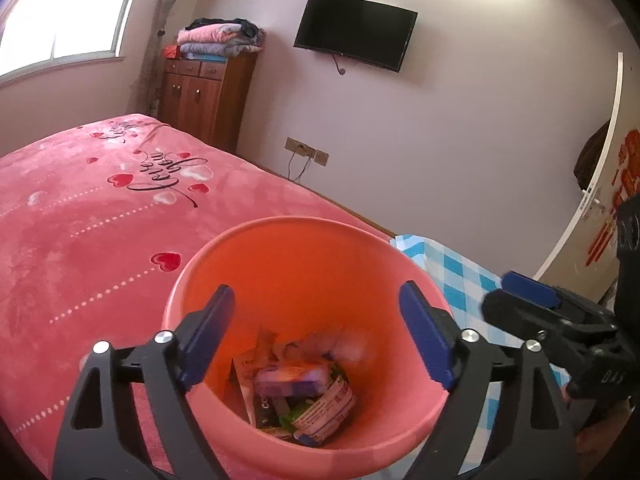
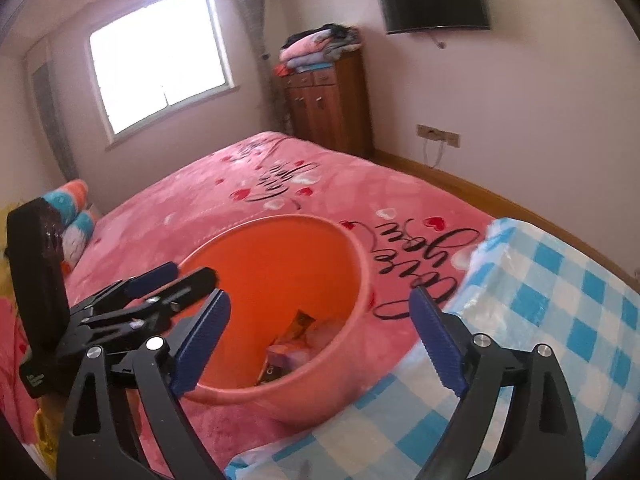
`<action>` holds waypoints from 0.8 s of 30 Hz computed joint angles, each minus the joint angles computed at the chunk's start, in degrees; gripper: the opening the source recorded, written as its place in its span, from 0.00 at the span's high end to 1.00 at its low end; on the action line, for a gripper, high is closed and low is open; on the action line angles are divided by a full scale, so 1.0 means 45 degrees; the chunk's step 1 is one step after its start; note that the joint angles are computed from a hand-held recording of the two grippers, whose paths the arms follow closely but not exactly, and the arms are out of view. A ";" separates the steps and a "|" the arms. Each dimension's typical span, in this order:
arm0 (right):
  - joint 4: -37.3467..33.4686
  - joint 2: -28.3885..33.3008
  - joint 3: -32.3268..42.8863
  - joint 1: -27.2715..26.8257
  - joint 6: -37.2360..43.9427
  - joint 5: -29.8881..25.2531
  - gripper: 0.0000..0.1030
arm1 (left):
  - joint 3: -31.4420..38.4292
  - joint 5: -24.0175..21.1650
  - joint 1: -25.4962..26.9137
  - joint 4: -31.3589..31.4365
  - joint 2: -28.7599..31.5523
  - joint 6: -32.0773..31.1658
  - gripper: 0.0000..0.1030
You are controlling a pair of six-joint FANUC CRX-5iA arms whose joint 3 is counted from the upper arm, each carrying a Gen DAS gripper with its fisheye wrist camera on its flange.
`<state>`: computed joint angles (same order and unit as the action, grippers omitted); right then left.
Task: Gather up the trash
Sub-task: 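Open both grippers over the bucket to drop tissue pack and bottle, then move both tools back from the bucket toward the remaining wrappers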
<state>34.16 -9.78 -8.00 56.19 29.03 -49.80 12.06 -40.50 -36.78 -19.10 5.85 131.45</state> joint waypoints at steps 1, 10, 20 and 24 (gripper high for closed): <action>0.0345 -0.0223 -0.0315 0.0033 -0.0494 -0.0060 0.11 | 0.0021 0.0017 -0.0068 -0.0133 -0.0007 0.0093 0.15; 0.3013 -0.1897 -0.2550 0.1117 -0.3604 -0.1528 0.10 | -0.0218 0.0657 -0.0260 0.0213 -0.0076 -0.0269 0.13; 0.3941 -0.3284 -0.3968 0.2183 -0.5534 -0.3111 0.09 | -0.0087 0.1076 -0.0699 0.1113 0.0251 -0.1250 0.13; 0.4333 -0.3680 -0.4354 0.2654 -0.6042 -0.3911 0.09 | 0.0004 0.1061 -0.0889 0.1300 0.0407 -0.1509 0.13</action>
